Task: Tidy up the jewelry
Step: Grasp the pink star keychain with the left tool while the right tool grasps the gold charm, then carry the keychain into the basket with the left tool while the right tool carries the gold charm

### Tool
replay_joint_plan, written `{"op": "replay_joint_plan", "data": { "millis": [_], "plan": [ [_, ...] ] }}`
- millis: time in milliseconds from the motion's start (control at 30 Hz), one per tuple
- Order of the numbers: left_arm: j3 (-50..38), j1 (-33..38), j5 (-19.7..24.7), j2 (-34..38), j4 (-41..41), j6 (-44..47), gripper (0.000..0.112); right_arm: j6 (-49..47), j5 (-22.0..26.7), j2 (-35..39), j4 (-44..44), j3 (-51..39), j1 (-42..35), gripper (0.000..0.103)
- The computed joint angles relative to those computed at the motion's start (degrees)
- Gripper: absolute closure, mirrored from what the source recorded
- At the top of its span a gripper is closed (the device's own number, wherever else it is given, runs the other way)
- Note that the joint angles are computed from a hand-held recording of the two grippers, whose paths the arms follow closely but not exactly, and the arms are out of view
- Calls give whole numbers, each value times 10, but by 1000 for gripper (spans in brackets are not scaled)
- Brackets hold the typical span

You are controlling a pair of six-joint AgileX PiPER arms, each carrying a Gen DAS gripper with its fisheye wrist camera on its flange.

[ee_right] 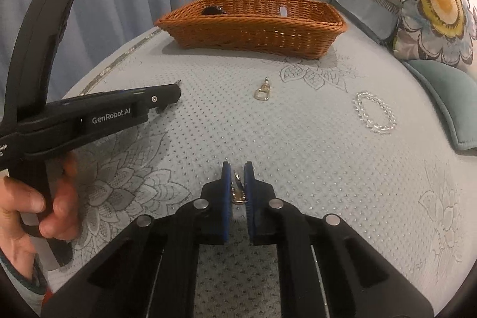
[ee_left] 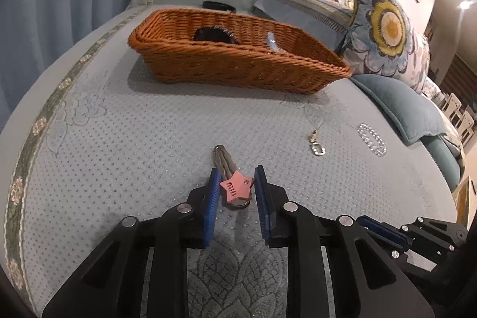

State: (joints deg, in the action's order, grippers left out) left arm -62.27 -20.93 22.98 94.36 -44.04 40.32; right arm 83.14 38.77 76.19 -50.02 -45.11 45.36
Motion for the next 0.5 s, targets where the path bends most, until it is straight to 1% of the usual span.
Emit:
{"op": "replay_joint_plan", "data": {
  "millis": [133,200,267,400,433,500],
  "plan": [
    [15,5,-6,-12,-60,64,91,27,-29,-34,-12,28,-15,96],
    [31,14,-5,-24,-135,139,91,37,-31,-44,-20,32,-15,96],
    [43,21,0,-36,-191,196,91,33,-23,-54,-22,29,-17,96],
    [44,15,-4,-51,-198,199,91,-13,-27,-86,-3,13,-50,96],
    [40,12,-7,-57,-191,192,91,-30,-25,-89,0,3,-59,96],
    [26,4,-11,-63,-169,168,91,-85,-38,-91,26,-21,-92,96]
  ]
}}
